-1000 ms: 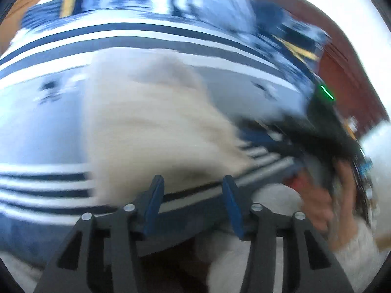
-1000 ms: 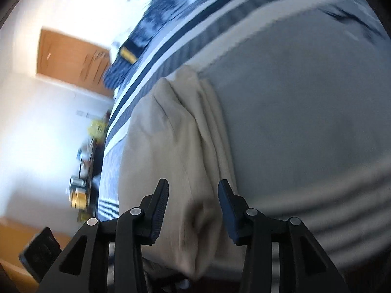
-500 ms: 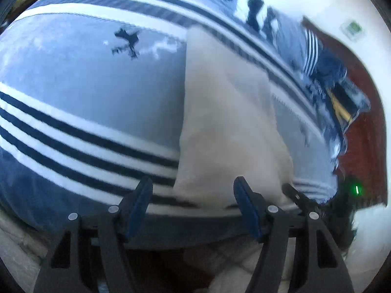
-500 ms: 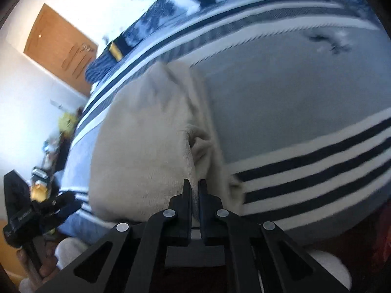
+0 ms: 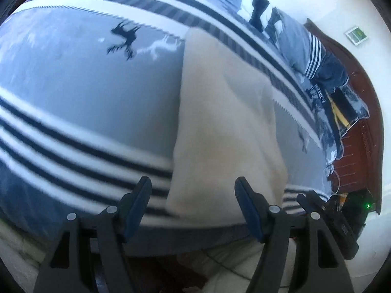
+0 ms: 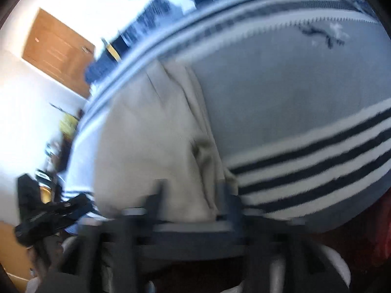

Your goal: Fold small clothes

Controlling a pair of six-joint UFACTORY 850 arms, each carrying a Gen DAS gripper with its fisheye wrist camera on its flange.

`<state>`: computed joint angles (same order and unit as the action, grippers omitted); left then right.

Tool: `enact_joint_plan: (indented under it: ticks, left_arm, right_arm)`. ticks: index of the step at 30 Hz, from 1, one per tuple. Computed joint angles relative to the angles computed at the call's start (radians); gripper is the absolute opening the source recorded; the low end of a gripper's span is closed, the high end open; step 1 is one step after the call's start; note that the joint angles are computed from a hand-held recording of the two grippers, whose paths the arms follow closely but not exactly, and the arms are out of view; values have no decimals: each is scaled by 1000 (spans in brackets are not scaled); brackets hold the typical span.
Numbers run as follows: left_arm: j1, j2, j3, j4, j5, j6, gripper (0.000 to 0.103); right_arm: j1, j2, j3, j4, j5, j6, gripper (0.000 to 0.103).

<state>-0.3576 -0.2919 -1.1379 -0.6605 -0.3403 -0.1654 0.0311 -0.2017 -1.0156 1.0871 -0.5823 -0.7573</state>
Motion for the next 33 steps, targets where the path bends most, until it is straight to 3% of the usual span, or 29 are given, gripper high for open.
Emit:
enact_joint_plan:
  ticks: [5, 11, 14, 15, 18, 19, 20, 21, 22, 24, 27, 28, 30, 33]
  left_arm:
    - [40, -95, -134, 0, -38, 24, 69]
    - [107, -255, -339, 8, -97, 19, 69]
    - [135, -352, -460, 34, -153, -7, 69]
    - [143, -377, -490, 30, -168, -5, 69]
    - [166, -455, -575, -13, -211, 5, 69]
    - [177, -480, -599, -61, -223, 29, 69]
    - [181, -491, -608, -92, -227, 45, 60]
    - [187, -505, -622, -131, -235, 74, 50]
    - [192, -520, -640, -167, -247, 111, 30]
    - [190, -518, -640, -204, -225, 173, 17]
    - [177, -487, -598, -270, -138, 290, 14]
    - [171, -485, -590, -262, -116, 280, 15]
    - [165, -506, -619, -134, -131, 158, 16]
    - [175, -519, -638, -118, -184, 114, 32]
  right_arm:
    - [-33, -91, -158, 42, -168, -110, 79]
    - [0, -418, -575, 26, -336, 30, 70]
    - [21, -620, -848, -64, -388, 190, 60]
    - [20, -682, -937, -89, -428, 244, 47]
    - [35, -878, -1213, -146, -517, 403, 39]
    - [39, -947, -1318, -157, -565, 457, 26]
    - [43, -1008, -1407, -145, -603, 493, 13]
    - [49, -1035, -1455, -174, -604, 516, 9]
    - [54, -1029, -1461, -210, -582, 518, 8]
    - [60, -951, -1360, -187, -487, 426, 5]
    - [69, -804, -1175, -161, -312, 277, 2]
    - [79, -763, -1125, -170, -241, 238, 2]
    - [102, -763, -1129, -282, -177, 285, 2]
    - [120, -864, -1272, -427, -266, 402, 6]
